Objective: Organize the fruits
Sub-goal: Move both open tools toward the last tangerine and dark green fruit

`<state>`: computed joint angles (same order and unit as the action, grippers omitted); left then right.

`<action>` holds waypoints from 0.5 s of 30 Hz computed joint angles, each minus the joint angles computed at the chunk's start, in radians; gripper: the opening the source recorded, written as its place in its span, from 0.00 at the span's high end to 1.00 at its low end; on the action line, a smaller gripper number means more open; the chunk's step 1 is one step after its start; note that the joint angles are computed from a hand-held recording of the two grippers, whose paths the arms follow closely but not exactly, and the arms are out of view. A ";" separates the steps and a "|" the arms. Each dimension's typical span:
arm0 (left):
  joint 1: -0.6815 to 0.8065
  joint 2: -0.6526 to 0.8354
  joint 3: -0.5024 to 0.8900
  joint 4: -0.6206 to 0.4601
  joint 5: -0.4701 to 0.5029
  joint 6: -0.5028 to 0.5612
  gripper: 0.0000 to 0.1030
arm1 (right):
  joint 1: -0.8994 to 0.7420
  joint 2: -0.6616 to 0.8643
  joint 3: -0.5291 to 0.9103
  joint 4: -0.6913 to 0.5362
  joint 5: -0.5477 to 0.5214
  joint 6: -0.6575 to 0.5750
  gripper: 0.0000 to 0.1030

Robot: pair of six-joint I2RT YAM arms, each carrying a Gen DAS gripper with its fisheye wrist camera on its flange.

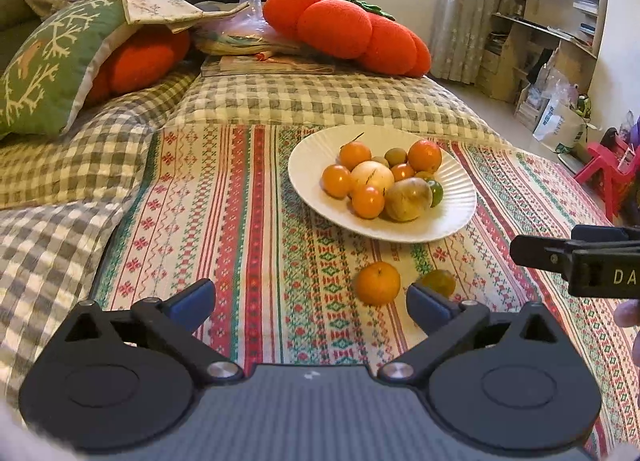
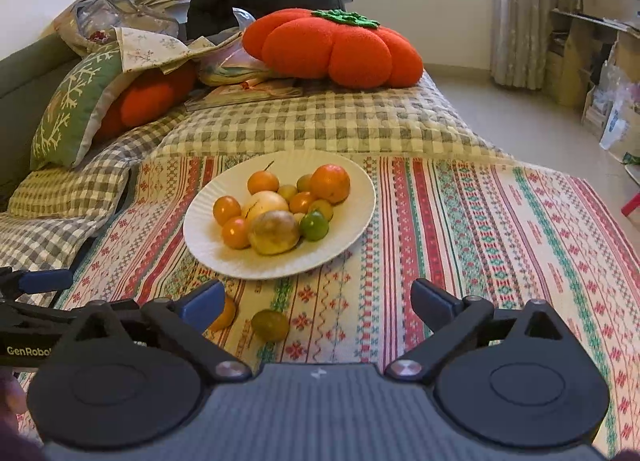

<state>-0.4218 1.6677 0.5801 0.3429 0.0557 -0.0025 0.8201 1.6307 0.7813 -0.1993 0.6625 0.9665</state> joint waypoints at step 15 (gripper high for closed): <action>-0.005 0.031 -0.050 0.039 -0.008 0.018 0.07 | 0.069 0.065 -0.036 -0.011 0.009 0.125 0.01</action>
